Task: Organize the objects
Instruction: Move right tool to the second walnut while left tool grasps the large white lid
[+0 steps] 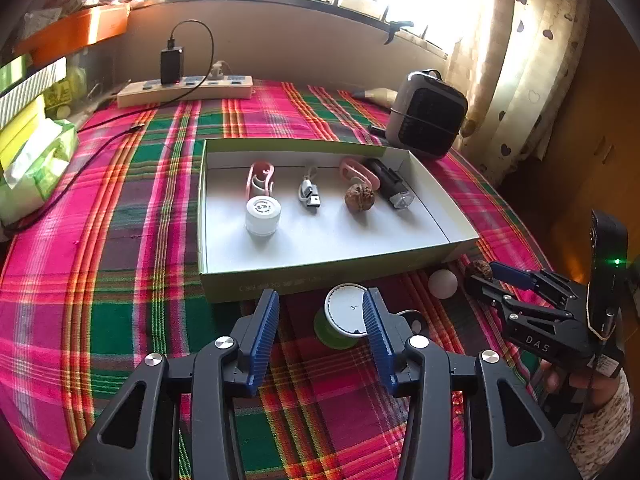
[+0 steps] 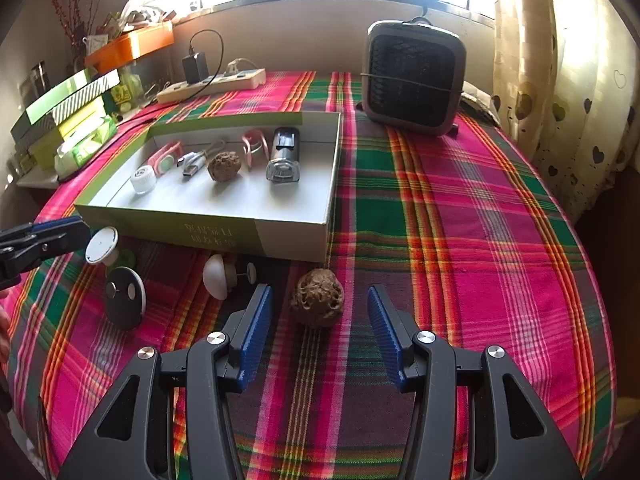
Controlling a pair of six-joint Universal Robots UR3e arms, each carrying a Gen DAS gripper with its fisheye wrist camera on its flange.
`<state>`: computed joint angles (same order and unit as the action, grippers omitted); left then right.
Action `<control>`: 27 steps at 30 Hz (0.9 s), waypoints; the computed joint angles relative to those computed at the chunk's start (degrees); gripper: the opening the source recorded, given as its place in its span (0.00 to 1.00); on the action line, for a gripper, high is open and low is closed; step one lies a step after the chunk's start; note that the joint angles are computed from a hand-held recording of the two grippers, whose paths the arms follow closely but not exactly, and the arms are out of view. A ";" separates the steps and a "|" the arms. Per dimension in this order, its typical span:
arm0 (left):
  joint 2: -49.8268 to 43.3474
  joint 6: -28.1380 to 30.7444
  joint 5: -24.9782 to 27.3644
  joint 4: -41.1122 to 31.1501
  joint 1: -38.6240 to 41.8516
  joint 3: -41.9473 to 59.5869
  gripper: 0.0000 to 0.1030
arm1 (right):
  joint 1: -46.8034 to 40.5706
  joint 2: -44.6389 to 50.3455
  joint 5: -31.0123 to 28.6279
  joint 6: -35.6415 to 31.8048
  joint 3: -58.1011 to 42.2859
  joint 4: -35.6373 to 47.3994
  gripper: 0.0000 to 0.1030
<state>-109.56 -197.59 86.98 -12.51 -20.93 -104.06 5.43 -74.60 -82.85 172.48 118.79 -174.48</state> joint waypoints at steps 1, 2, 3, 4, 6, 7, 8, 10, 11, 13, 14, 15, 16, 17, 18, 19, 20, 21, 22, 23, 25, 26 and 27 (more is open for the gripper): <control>-0.16 0.14 0.09 -0.23 -0.14 0.36 0.41 | 0.00 0.19 0.16 -0.22 -0.20 0.20 0.49; -0.35 0.18 0.18 -0.62 -0.31 0.78 0.41 | 0.00 0.35 0.26 -0.38 -0.43 0.36 0.49; -0.65 0.21 0.29 -1.10 -0.47 1.34 0.41 | 0.09 0.58 0.09 -0.47 -0.77 0.56 0.49; -1.06 0.29 0.52 -1.85 -0.71 2.18 0.41 | 0.28 0.88 -0.33 -0.51 -1.17 0.66 0.49; -1.75 0.23 0.99 -3.19 -1.22 3.68 0.41 | 0.60 1.30 -0.70 -0.61 -1.75 0.96 0.49; -1.94 0.37 0.98 -3.39 -1.44 4.04 0.42 | 0.86 1.59 -0.99 -0.76 -2.25 1.22 0.49; -2.25 0.54 1.02 -3.75 -1.64 4.56 0.42 | 1.07 1.84 -1.24 -0.99 -2.55 1.30 0.49; -3.13 0.78 1.61 -5.19 -2.30 6.04 0.42 | 1.29 2.31 -1.42 -1.31 -3.46 2.18 0.49; -3.54 0.63 2.06 -5.74 -2.59 6.66 0.42 | 1.40 2.58 -1.61 -1.30 -3.99 2.66 0.49; -4.39 0.25 2.77 -6.96 -2.98 7.93 0.42 | 1.59 2.96 -2.05 -1.38 -4.56 2.88 0.49; -4.70 0.12 3.09 -7.42 -3.07 8.39 0.42 | 1.81 3.22 -2.37 -1.32 -4.96 2.99 0.49; -5.01 0.00 3.58 -7.73 -3.27 8.83 0.42 | 1.93 3.35 -2.69 -1.38 -5.16 3.07 0.49; -5.37 0.05 4.06 -8.12 -3.47 9.35 0.42 | 2.04 3.46 -2.86 -1.41 -5.35 3.20 0.49; -5.61 -0.14 4.48 -8.58 -3.63 9.81 0.42 | 2.07 3.57 -2.88 -1.49 -5.56 3.38 0.49; -5.77 -0.31 4.74 -8.91 -3.71 10.13 0.42 | 2.11 3.64 -2.97 -1.55 -5.71 3.51 0.49; -5.87 -0.25 4.74 -9.04 -3.68 10.22 0.42 | 2.20 3.68 -3.10 -1.56 -5.81 3.54 0.49; -6.06 -0.28 4.83 -9.49 -3.72 10.57 0.42 | 2.24 3.74 -3.18 -1.62 -5.89 3.55 0.49; -6.39 -0.28 5.02 -10.36 -3.81 11.19 0.42 | 2.31 3.83 -3.25 -1.58 -6.00 3.58 0.49; -6.62 -0.29 5.23 -10.77 -3.91 11.50 0.42 | 2.30 3.91 -3.23 -1.58 -6.10 3.65 0.49; -6.79 -0.47 5.50 -10.99 -3.98 11.66 0.42 | 2.30 4.04 -3.24 -1.55 -6.29 3.76 0.49; -6.98 -0.80 5.49 -11.25 -3.94 11.76 0.42 | 2.25 4.10 -3.26 -1.39 -6.39 3.82 0.49; -6.98 -0.95 5.59 -11.18 -3.92 11.70 0.42 | 2.13 4.08 -3.10 -1.41 -6.38 3.89 0.49; -6.92 -0.98 5.48 -10.92 -3.79 11.49 0.42 | 2.01 4.05 -2.93 -1.38 -6.35 3.94 0.49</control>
